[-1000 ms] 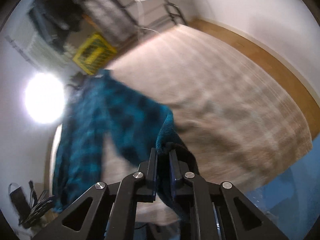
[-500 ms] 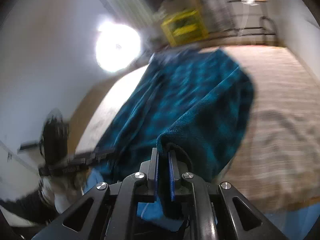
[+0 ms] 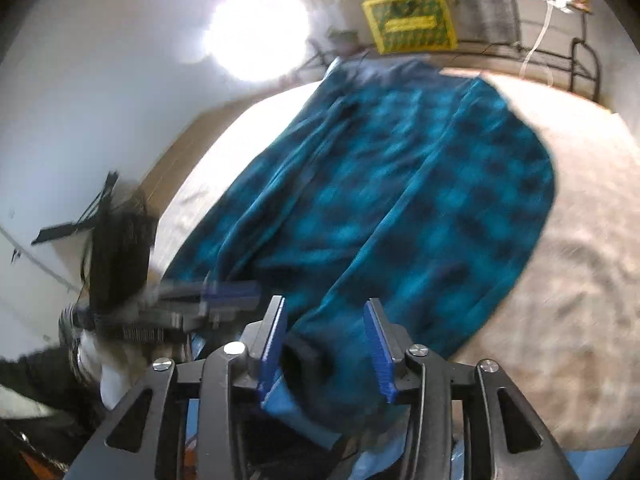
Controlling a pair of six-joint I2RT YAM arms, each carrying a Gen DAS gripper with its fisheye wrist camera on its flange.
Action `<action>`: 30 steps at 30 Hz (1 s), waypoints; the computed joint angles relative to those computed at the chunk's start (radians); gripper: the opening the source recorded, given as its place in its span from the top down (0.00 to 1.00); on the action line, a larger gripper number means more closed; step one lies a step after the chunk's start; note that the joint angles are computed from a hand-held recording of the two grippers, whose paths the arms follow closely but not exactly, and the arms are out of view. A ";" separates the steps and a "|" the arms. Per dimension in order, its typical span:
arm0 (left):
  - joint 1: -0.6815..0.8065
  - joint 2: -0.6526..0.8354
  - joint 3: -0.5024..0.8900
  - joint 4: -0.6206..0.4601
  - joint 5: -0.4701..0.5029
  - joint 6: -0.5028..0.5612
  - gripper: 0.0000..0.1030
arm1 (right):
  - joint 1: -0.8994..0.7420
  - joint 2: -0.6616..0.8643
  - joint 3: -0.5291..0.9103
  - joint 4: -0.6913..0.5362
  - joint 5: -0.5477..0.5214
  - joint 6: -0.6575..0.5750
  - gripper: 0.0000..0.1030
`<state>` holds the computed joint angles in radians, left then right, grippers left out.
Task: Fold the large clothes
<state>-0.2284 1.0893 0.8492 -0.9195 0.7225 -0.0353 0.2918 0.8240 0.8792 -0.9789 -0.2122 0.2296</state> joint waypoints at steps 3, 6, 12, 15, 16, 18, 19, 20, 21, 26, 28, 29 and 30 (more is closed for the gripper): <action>-0.053 0.015 -0.022 0.043 -0.017 -0.049 0.54 | -0.166 0.076 0.080 0.005 -0.009 -0.126 0.51; -0.104 0.032 -0.037 0.075 -0.024 -0.083 0.54 | -0.287 0.173 0.124 0.053 -0.021 -0.182 0.51; -0.234 0.035 -0.060 0.151 -0.108 -0.129 0.61 | -0.429 0.452 0.245 0.178 -0.065 -0.209 0.48; -0.268 0.015 -0.072 0.179 -0.137 -0.123 0.89 | -0.432 0.590 0.341 0.224 -0.055 -0.190 0.40; -0.261 0.005 -0.076 0.186 -0.122 -0.119 0.90 | -0.426 0.649 0.388 0.238 -0.055 -0.174 0.40; -0.242 -0.007 -0.075 0.180 -0.090 -0.111 0.91 | -0.400 0.749 0.473 0.259 -0.034 -0.154 0.39; -0.226 -0.014 -0.071 0.173 -0.066 -0.105 0.91 | -0.390 0.785 0.505 0.263 -0.020 -0.152 0.38; -0.217 -0.019 -0.068 0.169 -0.051 -0.103 0.92 | -0.369 0.839 0.555 0.265 0.010 -0.146 0.38; -0.212 -0.025 -0.065 0.164 -0.040 -0.101 0.92 | -0.358 0.890 0.602 0.266 0.039 -0.143 0.38; -0.198 -0.049 -0.042 0.141 -0.017 -0.073 0.92 | -0.326 1.196 0.935 0.194 0.172 -0.075 0.38; -0.199 -0.037 -0.034 0.141 -0.016 -0.058 0.92 | -0.322 1.311 1.082 0.140 0.211 -0.057 0.38; -0.198 -0.034 -0.033 0.138 -0.016 -0.048 0.92 | -0.319 1.349 1.132 0.122 0.228 -0.055 0.39; -0.195 -0.031 -0.032 0.133 -0.013 -0.039 0.92 | -0.313 1.414 1.223 0.077 0.263 -0.057 0.40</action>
<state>-0.4231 1.0581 0.8169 -0.7860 0.7100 -0.0743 -0.0210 2.2384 2.1026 -0.9017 0.0504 0.1724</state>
